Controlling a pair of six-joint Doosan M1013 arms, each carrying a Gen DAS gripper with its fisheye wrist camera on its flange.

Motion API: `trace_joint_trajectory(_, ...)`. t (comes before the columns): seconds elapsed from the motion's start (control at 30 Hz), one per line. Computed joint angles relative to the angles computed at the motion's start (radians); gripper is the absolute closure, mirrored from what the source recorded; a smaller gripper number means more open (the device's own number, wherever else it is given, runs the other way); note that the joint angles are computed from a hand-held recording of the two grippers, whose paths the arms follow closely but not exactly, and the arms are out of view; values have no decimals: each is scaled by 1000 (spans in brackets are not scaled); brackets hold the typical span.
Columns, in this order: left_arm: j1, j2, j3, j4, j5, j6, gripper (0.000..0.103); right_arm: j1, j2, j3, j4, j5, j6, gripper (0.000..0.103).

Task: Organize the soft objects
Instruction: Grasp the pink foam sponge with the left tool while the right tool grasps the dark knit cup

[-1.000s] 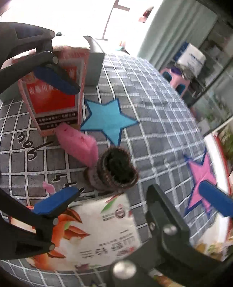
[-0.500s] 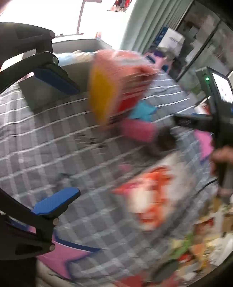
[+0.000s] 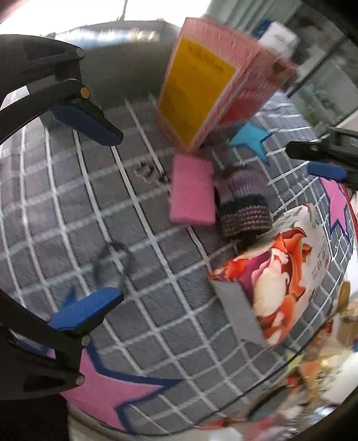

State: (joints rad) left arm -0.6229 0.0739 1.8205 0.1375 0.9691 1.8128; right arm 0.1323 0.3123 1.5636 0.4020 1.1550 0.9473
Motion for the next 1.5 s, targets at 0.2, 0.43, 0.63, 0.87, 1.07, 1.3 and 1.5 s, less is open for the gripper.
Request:
trace_joint_trajectory(0.2, 34, 40, -8, -78, -62, -59, 0, 53, -27, 55, -15, 46, -118, 41)
trace_joint_trajectory(0.43, 86, 71, -23, -217, -68, -110, 0, 92, 10, 71, -46, 49, -106, 60)
trace_joint_trajectory(0.63, 178, 113, -75, -482, 15, -332, 0, 13, -38, 78, 111, 21, -97, 72)
trace_joint_trajectory(0.87, 184, 164, -141, -464, -3, -696, 0, -26, -100, 107, 120, -110, -21, 71)
trace_joint_trajectory(1.07, 141, 195, -178, -311, 15, -833, 0, -28, -153, 164, 113, -189, 58, 71)
trace_joint_trajectory(1.3, 110, 171, -138, -200, -26, -1005, 0, -46, -237, 238, 153, -235, 169, 71)
trace_joint_trajectory(1.5, 88, 211, -215, -99, 121, -1022, 25, -34, -275, 281, 139, -229, 242, 71)
